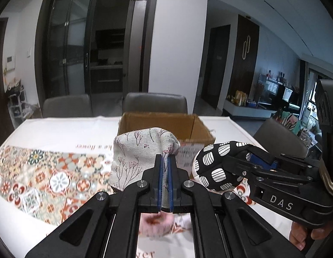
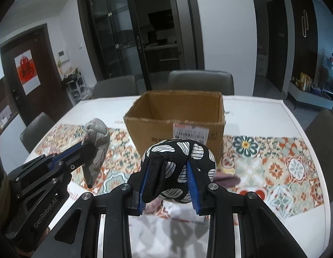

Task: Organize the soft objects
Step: 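Lift the pouch and eye mask and carry both over the box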

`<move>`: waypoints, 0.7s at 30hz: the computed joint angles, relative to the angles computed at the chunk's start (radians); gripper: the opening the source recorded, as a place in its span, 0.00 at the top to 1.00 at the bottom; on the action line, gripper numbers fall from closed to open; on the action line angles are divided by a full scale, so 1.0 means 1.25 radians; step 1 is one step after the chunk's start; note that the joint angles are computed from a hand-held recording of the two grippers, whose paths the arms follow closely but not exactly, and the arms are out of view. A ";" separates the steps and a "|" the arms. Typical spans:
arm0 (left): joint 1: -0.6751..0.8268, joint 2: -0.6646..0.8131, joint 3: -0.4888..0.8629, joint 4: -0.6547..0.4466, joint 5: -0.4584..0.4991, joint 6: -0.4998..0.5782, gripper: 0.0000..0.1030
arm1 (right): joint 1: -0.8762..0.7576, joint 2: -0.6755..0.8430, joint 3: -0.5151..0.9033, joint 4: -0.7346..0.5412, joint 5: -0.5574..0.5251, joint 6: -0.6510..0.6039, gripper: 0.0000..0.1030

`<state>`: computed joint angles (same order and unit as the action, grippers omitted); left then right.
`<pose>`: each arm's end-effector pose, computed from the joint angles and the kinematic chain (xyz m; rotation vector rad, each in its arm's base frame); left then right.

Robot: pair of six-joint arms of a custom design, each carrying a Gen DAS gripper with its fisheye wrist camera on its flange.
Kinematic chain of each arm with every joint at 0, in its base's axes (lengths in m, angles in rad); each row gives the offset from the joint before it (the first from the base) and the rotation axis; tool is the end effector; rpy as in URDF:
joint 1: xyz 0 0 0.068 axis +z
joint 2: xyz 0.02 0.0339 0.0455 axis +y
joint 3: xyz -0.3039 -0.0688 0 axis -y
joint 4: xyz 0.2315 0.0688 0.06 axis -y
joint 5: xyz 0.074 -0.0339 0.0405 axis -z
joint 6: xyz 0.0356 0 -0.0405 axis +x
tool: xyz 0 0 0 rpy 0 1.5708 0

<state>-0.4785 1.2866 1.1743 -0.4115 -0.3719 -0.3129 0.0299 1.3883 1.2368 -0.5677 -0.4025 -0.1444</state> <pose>0.2406 -0.1102 0.3853 -0.0522 2.0564 -0.1000 0.2825 0.0224 0.3664 -0.4019 2.2157 0.3985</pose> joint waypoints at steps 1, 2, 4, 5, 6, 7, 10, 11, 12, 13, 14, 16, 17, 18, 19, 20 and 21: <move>0.004 0.004 0.006 0.006 0.001 0.007 0.94 | -0.002 0.004 0.009 0.005 0.000 0.005 0.67; 0.008 0.009 0.013 0.010 0.005 0.013 0.94 | -0.002 0.004 0.012 0.010 0.000 0.008 0.67; 0.017 0.018 0.029 0.018 0.012 0.025 0.94 | -0.003 0.011 0.028 0.020 0.001 0.018 0.67; 0.019 0.024 0.038 0.021 0.016 0.030 0.94 | -0.003 0.015 0.036 0.023 0.001 0.022 0.67; 0.022 0.029 0.045 0.025 0.019 0.035 0.94 | -0.003 0.018 0.043 0.028 0.000 0.025 0.67; 0.025 0.033 0.052 0.028 0.021 0.040 0.94 | -0.003 0.021 0.048 0.035 0.000 0.030 0.67; 0.038 0.047 0.072 0.039 0.032 0.057 0.94 | -0.004 0.032 0.066 0.049 0.000 0.040 0.67; 0.043 0.053 0.079 0.043 0.037 0.063 0.94 | -0.004 0.036 0.072 0.051 0.000 0.043 0.67; 0.048 0.059 0.087 0.047 0.042 0.069 0.94 | -0.003 0.044 0.083 0.055 0.000 0.048 0.67; 0.052 0.065 0.094 0.050 0.046 0.074 0.94 | -0.003 0.047 0.087 0.060 0.000 0.050 0.67; 0.058 0.072 0.102 0.054 0.051 0.080 0.94 | 0.000 0.051 0.092 0.064 0.003 0.054 0.67; 0.068 0.084 0.116 0.059 0.060 0.090 0.94 | 0.002 0.065 0.109 0.074 0.006 0.059 0.67; 0.075 0.094 0.127 0.061 0.068 0.098 0.94 | 0.004 0.065 0.108 0.081 0.009 0.063 0.67; 0.081 0.101 0.133 0.064 0.073 0.104 0.94 | 0.006 0.072 0.116 0.085 0.011 0.066 0.67; 0.084 0.110 0.143 0.066 0.076 0.109 0.94 | 0.007 0.080 0.126 0.089 0.012 0.069 0.67; 0.088 0.119 0.153 0.068 0.081 0.113 0.94 | 0.008 0.087 0.133 0.092 0.013 0.071 0.67; 0.092 0.126 0.161 0.070 0.085 0.116 0.94 | 0.008 0.096 0.142 0.095 0.014 0.073 0.67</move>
